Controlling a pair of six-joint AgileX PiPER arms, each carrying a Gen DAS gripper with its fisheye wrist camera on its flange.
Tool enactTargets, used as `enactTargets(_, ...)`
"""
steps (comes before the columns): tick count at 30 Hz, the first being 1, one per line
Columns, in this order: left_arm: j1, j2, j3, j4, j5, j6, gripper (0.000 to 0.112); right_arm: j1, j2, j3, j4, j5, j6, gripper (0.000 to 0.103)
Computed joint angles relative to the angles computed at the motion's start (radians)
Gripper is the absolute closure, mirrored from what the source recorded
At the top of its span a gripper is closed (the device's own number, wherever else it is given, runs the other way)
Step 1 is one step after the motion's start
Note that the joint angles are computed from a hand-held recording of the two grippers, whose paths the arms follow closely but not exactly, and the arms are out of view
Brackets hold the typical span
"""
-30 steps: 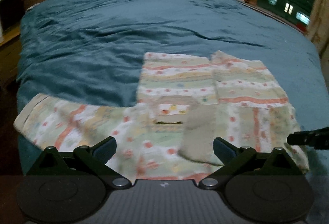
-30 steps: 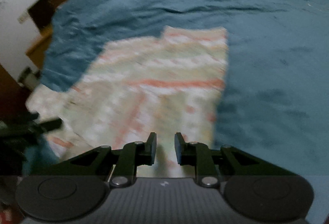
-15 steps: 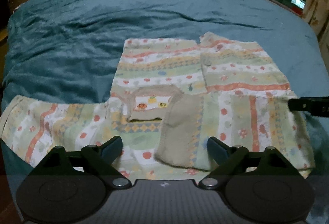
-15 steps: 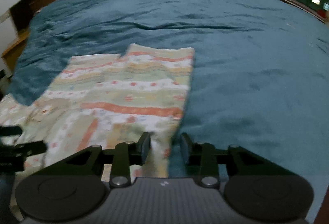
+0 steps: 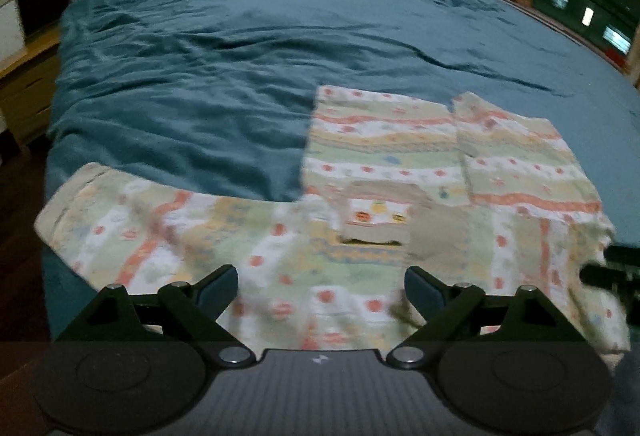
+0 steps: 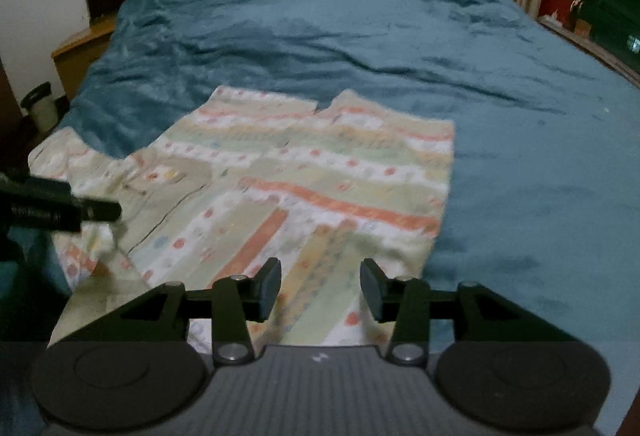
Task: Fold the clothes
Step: 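Grasp the other beige sleeve cuff with the left tool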
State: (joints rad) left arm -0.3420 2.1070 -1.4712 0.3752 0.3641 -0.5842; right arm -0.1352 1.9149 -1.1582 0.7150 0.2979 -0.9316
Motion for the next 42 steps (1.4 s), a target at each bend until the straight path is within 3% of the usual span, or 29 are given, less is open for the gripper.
enactTargets(5, 0.059, -0.013, 0.026, 0.17, -0.001, -0.21, 0.02, 0.027, 0.005, 0.018, -0.065, -0.011, 0.068, 0.055)
enactTargets(15, 0.238, 0.069, -0.065, 0.374, 0.109, -0.539, 0.021, 0.036, 0.021, -0.017, -0.149, -0.003, 0.158, 0.055)
enactTargets(20, 0.307, 0.093, -0.09, 0.336, 0.112, -0.559, 0.021, 0.045, 0.033, -0.036, -0.174, 0.003, 0.182, 0.055)
enactTargets(27, 0.382, 0.092, -0.061, 0.124, -0.003, -0.424, 0.029, 0.055, 0.042, -0.049, -0.204, 0.008, 0.213, 0.055)
enactTargets(30, 0.404, 0.098, -0.056, -0.012, -0.047, -0.312, 0.043, 0.057, 0.045, -0.054, -0.22, 0.009, 0.23, 0.055)
enactTargets(33, 0.411, 0.097, -0.048, -0.12, -0.086, -0.216, 0.066, 0.057, 0.047, -0.058, -0.228, 0.011, 0.24, 0.055)
enactTargets(36, 0.388, 0.085, -0.05, -0.007, -0.069, -0.323, 0.086, 0.056, 0.047, -0.06, -0.225, 0.014, 0.237, 0.055)
enactTargets(38, 0.372, 0.057, -0.023, 0.082, -0.081, -0.408, 0.104, 0.055, 0.043, -0.055, -0.205, 0.011, 0.217, 0.055)
enactTargets(42, 0.336, -0.037, 0.065, 0.157, -0.16, -0.474, 0.107, 0.043, 0.03, -0.04, -0.139, 0.007, 0.157, 0.055)
